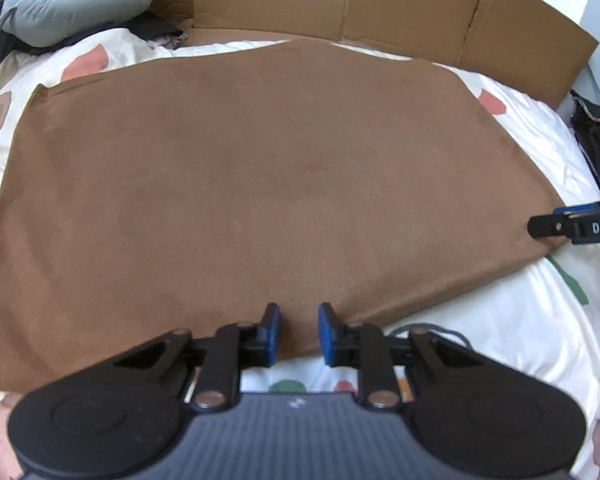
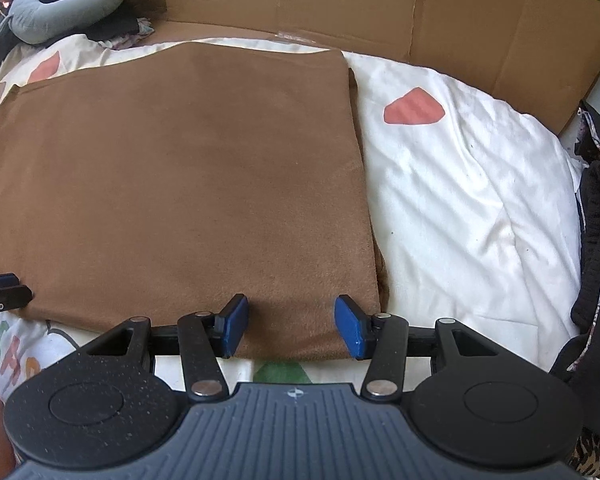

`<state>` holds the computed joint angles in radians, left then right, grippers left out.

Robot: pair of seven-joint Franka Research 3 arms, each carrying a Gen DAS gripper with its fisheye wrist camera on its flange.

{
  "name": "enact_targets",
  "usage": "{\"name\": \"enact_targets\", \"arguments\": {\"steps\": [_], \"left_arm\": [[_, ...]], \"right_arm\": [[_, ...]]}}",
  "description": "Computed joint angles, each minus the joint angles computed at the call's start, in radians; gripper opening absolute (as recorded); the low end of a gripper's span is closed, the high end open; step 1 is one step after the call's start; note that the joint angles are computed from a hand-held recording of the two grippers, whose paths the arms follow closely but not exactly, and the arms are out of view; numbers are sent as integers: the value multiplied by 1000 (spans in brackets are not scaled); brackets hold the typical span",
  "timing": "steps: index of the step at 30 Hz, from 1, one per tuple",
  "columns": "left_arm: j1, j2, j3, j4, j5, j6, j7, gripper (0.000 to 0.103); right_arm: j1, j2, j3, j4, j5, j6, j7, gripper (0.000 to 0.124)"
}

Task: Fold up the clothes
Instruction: 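Lower both open tools to the edge of the folded brown shirt, then pinch the shirt edge with the left tool and lift its corner up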

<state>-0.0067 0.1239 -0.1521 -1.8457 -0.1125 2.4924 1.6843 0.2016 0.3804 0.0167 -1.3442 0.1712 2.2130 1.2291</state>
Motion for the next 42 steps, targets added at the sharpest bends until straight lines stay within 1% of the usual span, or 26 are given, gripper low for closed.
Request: {"name": "enact_targets", "arguments": {"steps": [5,9,13,15,17,18,21,23,25,28,32,34,36,38,42], "left_arm": [[4,-36,0,-27,-40,17,8,10],[-3,-52,2,-40,-63,29,16,10],[-10,-40,1,-39,-85,41,16,9],[-12,-30,-4,-34,-103,42,23,9],[-12,-25,-11,-34,-132,37,38,9],[-13,-23,-14,-37,-140,35,47,9],[-18,-19,-17,-49,-140,32,57,9],[-20,-23,-17,-64,-139,47,58,9],[-17,-24,-19,-64,-166,42,75,7],[-8,-31,-19,-66,-227,25,99,7],[-1,-58,-8,-86,-276,10,121,9],[2,-79,3,-102,-289,15,119,9],[6,-102,17,-119,-275,32,94,9],[13,-117,34,-128,-270,38,76,11],[27,-124,56,-138,-215,45,23,11]], "right_arm": [[-19,-29,4,-37,44,34,-9,55],[-48,-62,14,-93,116,72,-52,53],[-53,-71,15,-115,144,98,-75,37],[-49,-71,13,-120,139,109,-81,36],[-45,-72,13,-128,132,122,-90,31],[-44,-72,13,-129,127,124,-100,31],[-38,-54,5,-110,95,97,-104,30],[-37,-45,-1,-103,80,92,-93,29],[-38,-41,-3,-101,73,92,-90,28],[-28,-43,-7,-103,42,94,-78,28],[-12,-46,-14,-94,-2,87,-40,28],[-14,-43,-9,-78,9,83,-26,28],[-17,-39,-3,-62,27,81,-15,28],[-24,-39,10,-55,60,78,-27,29],[-24,-44,36,-60,119,57,-75,29]]}}
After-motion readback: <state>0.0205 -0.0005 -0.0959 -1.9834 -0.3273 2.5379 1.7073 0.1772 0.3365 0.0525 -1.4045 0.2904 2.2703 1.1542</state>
